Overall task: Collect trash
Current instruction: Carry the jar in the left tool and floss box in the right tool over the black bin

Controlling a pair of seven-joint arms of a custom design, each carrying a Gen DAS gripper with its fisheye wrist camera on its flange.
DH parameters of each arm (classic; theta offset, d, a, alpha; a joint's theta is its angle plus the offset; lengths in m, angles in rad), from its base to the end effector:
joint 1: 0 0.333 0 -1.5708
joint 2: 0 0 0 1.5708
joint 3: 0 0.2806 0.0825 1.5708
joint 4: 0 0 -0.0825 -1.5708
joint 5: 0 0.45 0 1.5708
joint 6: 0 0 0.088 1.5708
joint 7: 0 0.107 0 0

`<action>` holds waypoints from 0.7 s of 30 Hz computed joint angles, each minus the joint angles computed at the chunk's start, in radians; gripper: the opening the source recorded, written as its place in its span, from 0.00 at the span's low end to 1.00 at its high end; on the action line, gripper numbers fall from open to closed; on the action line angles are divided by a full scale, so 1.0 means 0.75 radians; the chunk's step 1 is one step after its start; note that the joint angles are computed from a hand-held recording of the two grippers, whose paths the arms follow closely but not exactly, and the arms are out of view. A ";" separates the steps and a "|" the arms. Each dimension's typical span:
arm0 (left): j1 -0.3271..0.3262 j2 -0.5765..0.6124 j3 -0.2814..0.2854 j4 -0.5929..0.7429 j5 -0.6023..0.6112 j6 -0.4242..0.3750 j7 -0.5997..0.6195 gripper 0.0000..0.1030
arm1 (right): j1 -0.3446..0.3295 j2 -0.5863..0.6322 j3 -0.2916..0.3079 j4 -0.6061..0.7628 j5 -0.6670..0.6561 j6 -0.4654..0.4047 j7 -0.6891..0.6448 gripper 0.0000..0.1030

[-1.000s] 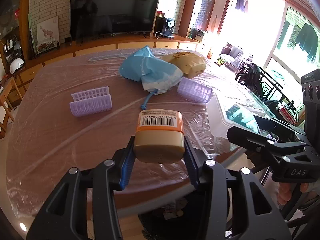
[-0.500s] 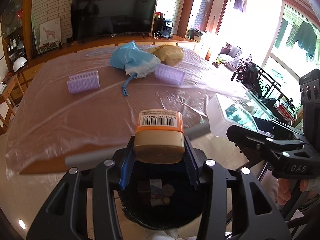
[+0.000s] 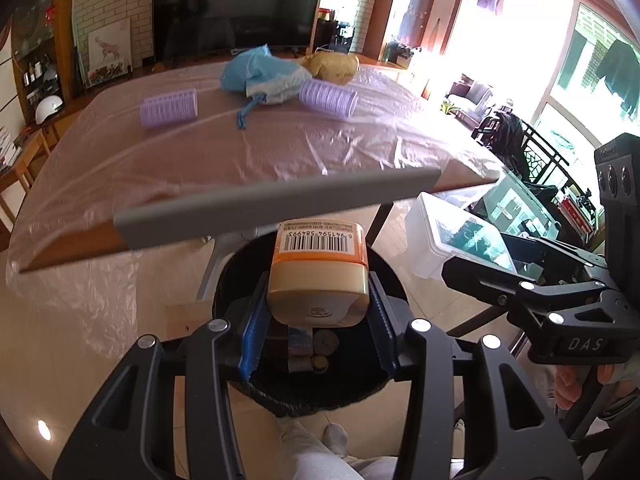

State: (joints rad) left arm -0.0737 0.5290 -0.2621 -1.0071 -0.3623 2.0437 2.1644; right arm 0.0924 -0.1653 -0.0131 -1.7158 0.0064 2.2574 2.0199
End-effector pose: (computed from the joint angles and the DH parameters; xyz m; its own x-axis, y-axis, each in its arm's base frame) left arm 0.7537 -0.2185 0.5966 -0.7310 -0.6671 0.1436 -0.5860 0.5058 -0.6331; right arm 0.6179 0.0486 0.6908 -0.2576 -0.9218 -0.2897 -0.7177 0.3833 -0.5813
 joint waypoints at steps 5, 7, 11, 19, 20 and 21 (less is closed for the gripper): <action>0.005 -0.069 0.011 -0.113 0.011 0.022 0.005 0.45 | 0.005 -0.020 0.001 -0.031 0.017 -0.009 -0.018 0.78; 0.002 -0.078 0.016 -0.129 0.020 0.023 0.002 0.45 | 0.005 -0.019 0.001 -0.034 0.020 -0.012 -0.016 0.78; -0.010 -0.063 0.024 -0.120 0.050 0.006 -0.003 0.45 | 0.003 -0.008 -0.001 -0.031 0.023 -0.022 -0.005 0.78; -0.027 0.014 0.030 -0.038 0.111 -0.044 0.005 0.45 | 0.001 0.055 -0.003 0.023 0.027 -0.069 0.013 0.78; -0.029 0.023 0.030 -0.026 0.117 -0.050 0.005 0.45 | 0.002 0.064 -0.002 0.032 0.022 -0.077 0.012 0.78; -0.030 0.030 0.031 -0.020 0.123 -0.054 0.006 0.45 | 0.003 0.070 -0.002 0.036 0.019 -0.083 0.009 0.78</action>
State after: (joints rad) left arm -0.0959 0.5514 -0.2390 -1.0224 -0.2698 2.0032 2.1690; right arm 0.0944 -0.1128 -0.0144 -1.6884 0.0204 2.1954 2.0267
